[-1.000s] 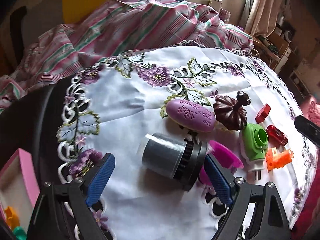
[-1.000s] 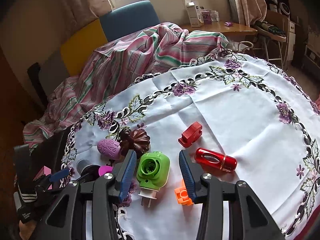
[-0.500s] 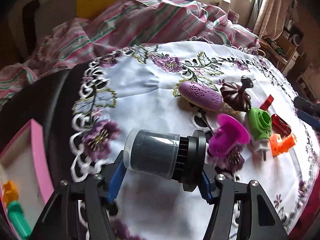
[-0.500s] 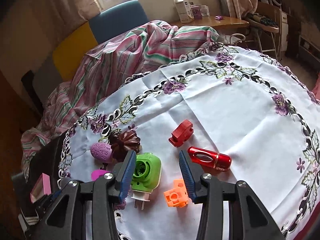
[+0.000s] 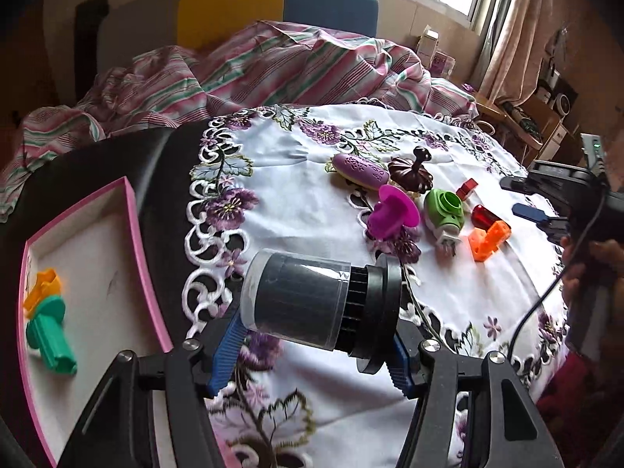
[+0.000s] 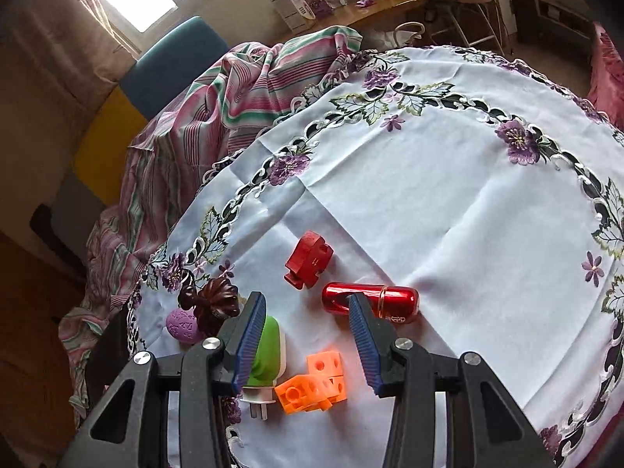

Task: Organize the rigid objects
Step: 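Carry the grey cylinder into the tray and release it while right gripper grasps orange cube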

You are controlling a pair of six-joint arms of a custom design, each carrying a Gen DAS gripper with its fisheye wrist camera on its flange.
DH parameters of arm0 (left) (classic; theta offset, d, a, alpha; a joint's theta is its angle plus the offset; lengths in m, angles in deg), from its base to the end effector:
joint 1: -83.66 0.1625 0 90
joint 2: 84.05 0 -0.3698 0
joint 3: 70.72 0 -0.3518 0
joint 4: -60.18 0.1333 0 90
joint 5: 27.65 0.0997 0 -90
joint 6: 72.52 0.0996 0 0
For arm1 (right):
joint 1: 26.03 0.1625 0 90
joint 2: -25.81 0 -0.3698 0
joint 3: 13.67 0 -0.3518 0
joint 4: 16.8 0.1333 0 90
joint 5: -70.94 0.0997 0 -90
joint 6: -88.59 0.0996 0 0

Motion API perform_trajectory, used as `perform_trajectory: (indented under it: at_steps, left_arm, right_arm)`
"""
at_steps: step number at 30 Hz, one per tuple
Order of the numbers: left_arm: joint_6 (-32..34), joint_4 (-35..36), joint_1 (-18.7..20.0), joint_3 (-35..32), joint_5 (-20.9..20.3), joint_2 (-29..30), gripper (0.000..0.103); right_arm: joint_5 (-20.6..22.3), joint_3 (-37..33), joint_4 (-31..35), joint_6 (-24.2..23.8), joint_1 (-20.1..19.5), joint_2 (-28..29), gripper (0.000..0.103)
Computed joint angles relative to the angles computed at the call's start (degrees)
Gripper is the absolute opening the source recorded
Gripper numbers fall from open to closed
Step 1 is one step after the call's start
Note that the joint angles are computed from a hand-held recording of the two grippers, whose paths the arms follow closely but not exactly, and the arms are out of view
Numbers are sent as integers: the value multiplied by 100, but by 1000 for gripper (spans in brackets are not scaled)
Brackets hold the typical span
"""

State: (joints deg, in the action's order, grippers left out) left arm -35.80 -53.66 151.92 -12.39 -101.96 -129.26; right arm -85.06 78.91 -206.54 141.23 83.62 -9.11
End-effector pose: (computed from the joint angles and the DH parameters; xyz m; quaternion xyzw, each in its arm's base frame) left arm -0.1175 -0.7272 0.2694 0.4705 0.8669 -0.0740 0.1468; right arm 0.2391 -0.5438 0.1137 -0.4097 -0.6950 0.5430 0.2329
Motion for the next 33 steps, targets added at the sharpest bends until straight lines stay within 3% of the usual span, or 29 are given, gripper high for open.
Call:
perform_trajectory:
  at_steps: [4,9,18,19,20,21,24,30,33]
  left_arm:
    - [44,-74,42,260,-65,-287,64]
    - [-33,55,92,249,-152,-442,64]
    - [-114,-55,170,264,-184,-637,64]
    - [-129,-53,189,252,-178,-645,64]
    - [-152,-47,210,235,-168,-655,64]
    - [-180,-49,239,216,-150,-668,64]
    - [-235,-68,349,120,-112,-684,64]
    - [-507,70,702,-727,235,-377,64]
    - [-791,488,867,-1674,391,111,64]
  right_arm:
    - [457,-65,642,68,-87,-56,45]
    - [407,-369,2023,397,-100,-53,45]
    - [537,-631,3550,976,-156,-111,45]
    - [532,-719,3929,1112,-170,-108,42]
    - [511,-842,4526,1381,-189,-113,29]
    - [453,-926,4923,1584,-192,-105,24]
    - [293,-1019,5215,1600,-140,-77,24]
    - [105,-1233,5710,1771,-98,-13,24]
    - [50,-1342,5938,1829,-91,34,24]
